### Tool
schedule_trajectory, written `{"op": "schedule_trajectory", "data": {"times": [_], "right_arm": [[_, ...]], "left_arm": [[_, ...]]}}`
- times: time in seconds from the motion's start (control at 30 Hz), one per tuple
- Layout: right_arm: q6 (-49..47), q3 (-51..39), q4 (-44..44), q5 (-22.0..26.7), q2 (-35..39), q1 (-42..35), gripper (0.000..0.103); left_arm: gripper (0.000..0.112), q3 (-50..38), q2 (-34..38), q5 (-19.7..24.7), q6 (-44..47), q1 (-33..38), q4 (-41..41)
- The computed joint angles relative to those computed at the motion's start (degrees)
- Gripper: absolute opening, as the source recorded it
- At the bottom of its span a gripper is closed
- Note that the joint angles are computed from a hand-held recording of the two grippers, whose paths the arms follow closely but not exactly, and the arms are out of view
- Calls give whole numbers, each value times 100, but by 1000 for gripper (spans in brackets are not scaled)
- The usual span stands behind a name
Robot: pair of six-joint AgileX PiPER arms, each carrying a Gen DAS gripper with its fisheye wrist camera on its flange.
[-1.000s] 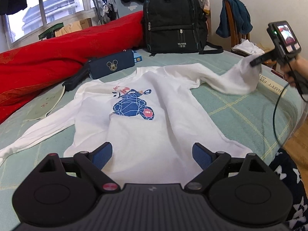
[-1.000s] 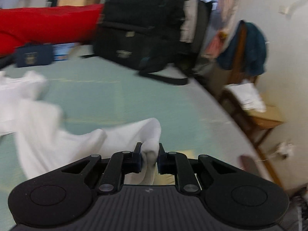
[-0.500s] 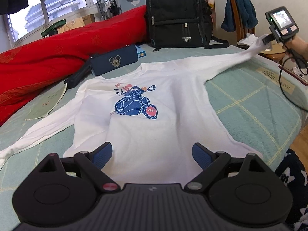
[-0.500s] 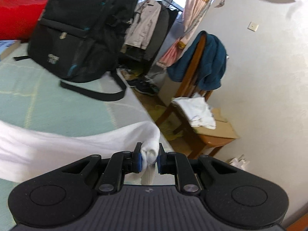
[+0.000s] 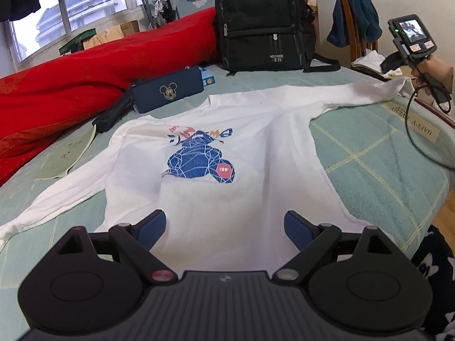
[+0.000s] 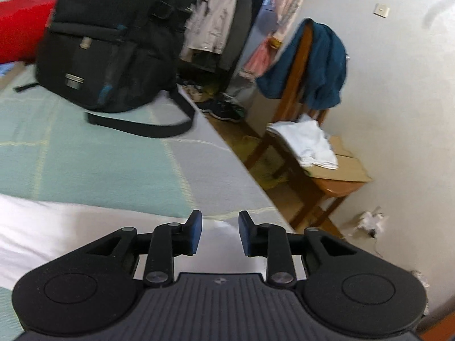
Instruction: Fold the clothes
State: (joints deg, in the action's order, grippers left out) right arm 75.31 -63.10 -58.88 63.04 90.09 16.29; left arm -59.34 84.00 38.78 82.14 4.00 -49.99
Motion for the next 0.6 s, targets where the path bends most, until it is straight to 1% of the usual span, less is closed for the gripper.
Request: {"op": "schedule_trajectory", "data": {"times": [0.03, 0.07, 0.17, 0.23, 0.3, 0.37, 0.43, 0.5, 0.6], "right_arm": [[-166, -130, 138, -224, -13, 35, 37], [-448, -296, 397, -577, -31, 50, 42], [-1421, -875, 1418, -1545, 116, 42, 45], [-2093, -1477, 2069, -1853, 523, 96, 44], [-2662, -2154, 2527, -1939, 1037, 178, 44], [-3152, -2784, 2863, -1861, 1539, 209, 44], [-3515, -3429, 3085, -1676, 2076, 217, 44], [-3776, -3884, 3292, -1542, 2466, 171, 44], [-4002, -4354, 3602, -1422, 2857, 115, 44]], "left_arm": [[90, -18, 15, 18, 17, 13, -32], [90, -39, 32, 44, 30, 27, -56], [90, -101, 96, 126, 68, 86, -108], [90, -145, 145, 173, 86, 127, -134], [90, -191, 195, 212, 101, 165, -159], [90, -257, 257, 237, 112, 204, -188], [90, -318, 327, 246, 131, 235, -221], [90, -371, 402, 248, 140, 246, -247], [90, -455, 518, 251, 139, 252, -274]]}}
